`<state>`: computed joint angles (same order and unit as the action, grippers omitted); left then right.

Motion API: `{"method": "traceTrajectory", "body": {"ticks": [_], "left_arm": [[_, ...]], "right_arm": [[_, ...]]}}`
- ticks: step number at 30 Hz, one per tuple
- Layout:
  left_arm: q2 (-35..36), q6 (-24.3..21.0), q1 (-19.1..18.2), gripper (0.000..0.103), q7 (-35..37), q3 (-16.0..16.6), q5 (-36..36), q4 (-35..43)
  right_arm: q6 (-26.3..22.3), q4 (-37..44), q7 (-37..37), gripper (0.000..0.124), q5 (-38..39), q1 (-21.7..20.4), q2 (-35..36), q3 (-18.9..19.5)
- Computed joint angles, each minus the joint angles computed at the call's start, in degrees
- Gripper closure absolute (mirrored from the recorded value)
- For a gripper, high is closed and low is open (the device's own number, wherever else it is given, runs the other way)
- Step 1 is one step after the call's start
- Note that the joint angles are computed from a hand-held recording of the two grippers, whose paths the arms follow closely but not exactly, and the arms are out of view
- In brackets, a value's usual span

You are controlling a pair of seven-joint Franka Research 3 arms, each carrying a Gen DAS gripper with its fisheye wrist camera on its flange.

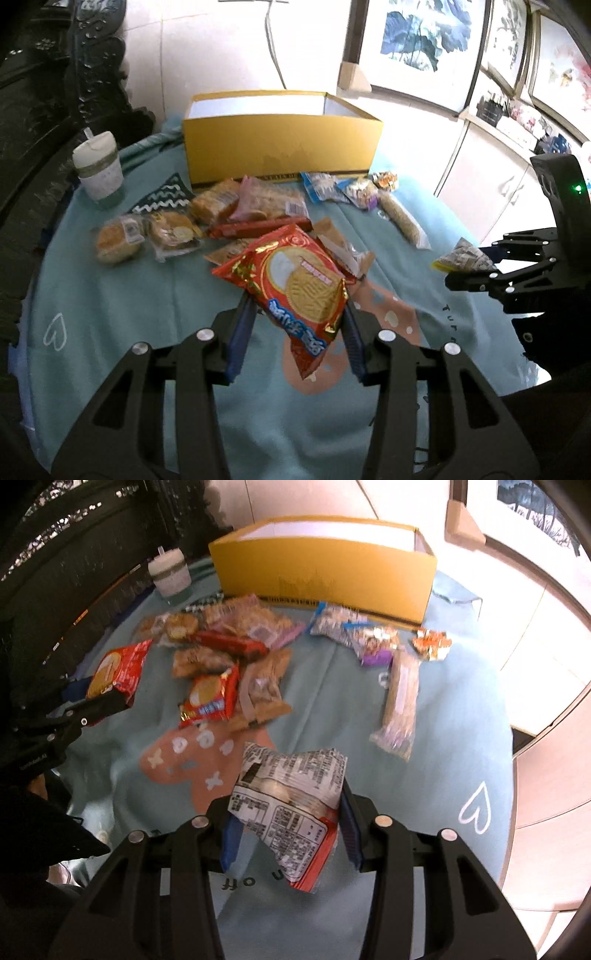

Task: Organize snacks
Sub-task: 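Lift the white printed bag with the right tool while the left lifts the red biscuit pack, then open the right tool over the yellow box while the left releases the biscuit pack there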

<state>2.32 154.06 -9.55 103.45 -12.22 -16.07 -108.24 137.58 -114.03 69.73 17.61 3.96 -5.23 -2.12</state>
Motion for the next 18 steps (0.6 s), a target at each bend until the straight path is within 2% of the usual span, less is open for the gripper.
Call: {"method": "traceTrajectory", "body": {"ticks": [6,11,14,18], "left_arm": [[-1.46,0.93,0.31,0.059,-1.07,0.70,-0.41,0.22],[0.04,1.36,0.34,0.058,-3.65,0.82,1.73,4.67],[2.80,1.25,0.50,0.058,-5.68,0.54,4.13,10.21],[9.90,-1.08,0.15,0.058,-10.24,0.24,10.09,23.27]], "right_arm": [[1.28,0.69,-0.77,0.078,1.86,-0.24,-1.36,-0.51],[1.98,3.70,-1.69,0.078,4.26,-0.71,-0.95,-1.23],[2.03,7.89,-2.50,0.078,5.89,-1.03,0.81,-1.54],[0.76,17.98,-3.93,0.078,7.81,-1.77,5.73,-1.69]]}}
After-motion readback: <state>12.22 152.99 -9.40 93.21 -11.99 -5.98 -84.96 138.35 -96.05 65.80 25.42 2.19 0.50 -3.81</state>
